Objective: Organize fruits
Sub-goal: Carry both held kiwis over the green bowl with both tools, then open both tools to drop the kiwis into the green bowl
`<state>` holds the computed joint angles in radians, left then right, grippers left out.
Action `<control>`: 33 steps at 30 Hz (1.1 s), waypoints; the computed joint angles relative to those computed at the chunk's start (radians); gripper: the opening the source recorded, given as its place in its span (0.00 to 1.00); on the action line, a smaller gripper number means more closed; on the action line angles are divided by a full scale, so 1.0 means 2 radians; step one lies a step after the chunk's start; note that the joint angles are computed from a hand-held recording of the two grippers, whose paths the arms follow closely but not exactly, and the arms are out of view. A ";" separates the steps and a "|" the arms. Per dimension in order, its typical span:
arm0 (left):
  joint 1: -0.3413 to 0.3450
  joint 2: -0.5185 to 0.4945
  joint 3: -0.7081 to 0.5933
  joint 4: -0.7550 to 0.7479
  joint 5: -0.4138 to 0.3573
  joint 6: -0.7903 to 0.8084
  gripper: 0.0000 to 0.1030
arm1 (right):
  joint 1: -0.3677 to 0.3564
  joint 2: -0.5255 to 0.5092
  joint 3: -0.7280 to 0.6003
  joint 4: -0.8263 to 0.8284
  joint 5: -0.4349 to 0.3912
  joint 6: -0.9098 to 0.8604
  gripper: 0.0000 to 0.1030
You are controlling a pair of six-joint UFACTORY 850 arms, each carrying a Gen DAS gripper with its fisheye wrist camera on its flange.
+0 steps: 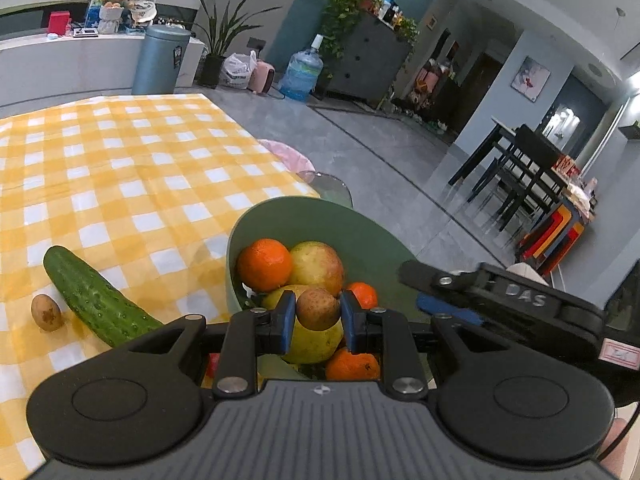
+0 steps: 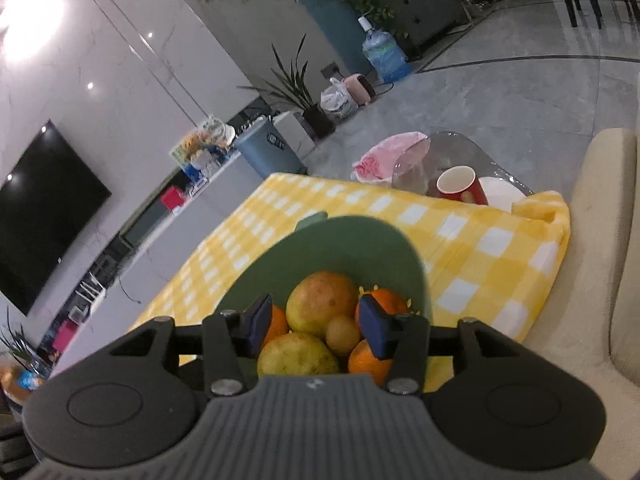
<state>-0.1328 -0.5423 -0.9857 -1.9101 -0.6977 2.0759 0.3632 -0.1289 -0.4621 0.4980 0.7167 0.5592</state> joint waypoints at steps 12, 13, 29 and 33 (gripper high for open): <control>-0.013 0.015 0.000 0.045 0.044 -0.035 0.27 | 0.001 0.033 0.026 0.018 -0.001 0.001 0.45; -0.013 0.016 0.001 0.047 0.044 -0.034 0.28 | 0.004 0.034 0.026 0.021 -0.001 -0.001 0.45; -0.004 0.044 0.011 0.081 0.063 -0.053 0.74 | 0.025 0.035 0.006 0.011 -0.028 -0.034 0.47; 0.001 0.052 0.018 0.072 0.073 -0.050 0.78 | 0.039 0.036 -0.003 0.027 -0.038 -0.058 0.54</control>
<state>-0.1311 -0.4381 -0.9493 -1.7669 -0.5519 1.9753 0.4417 -0.0565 -0.4681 0.5513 0.6415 0.4424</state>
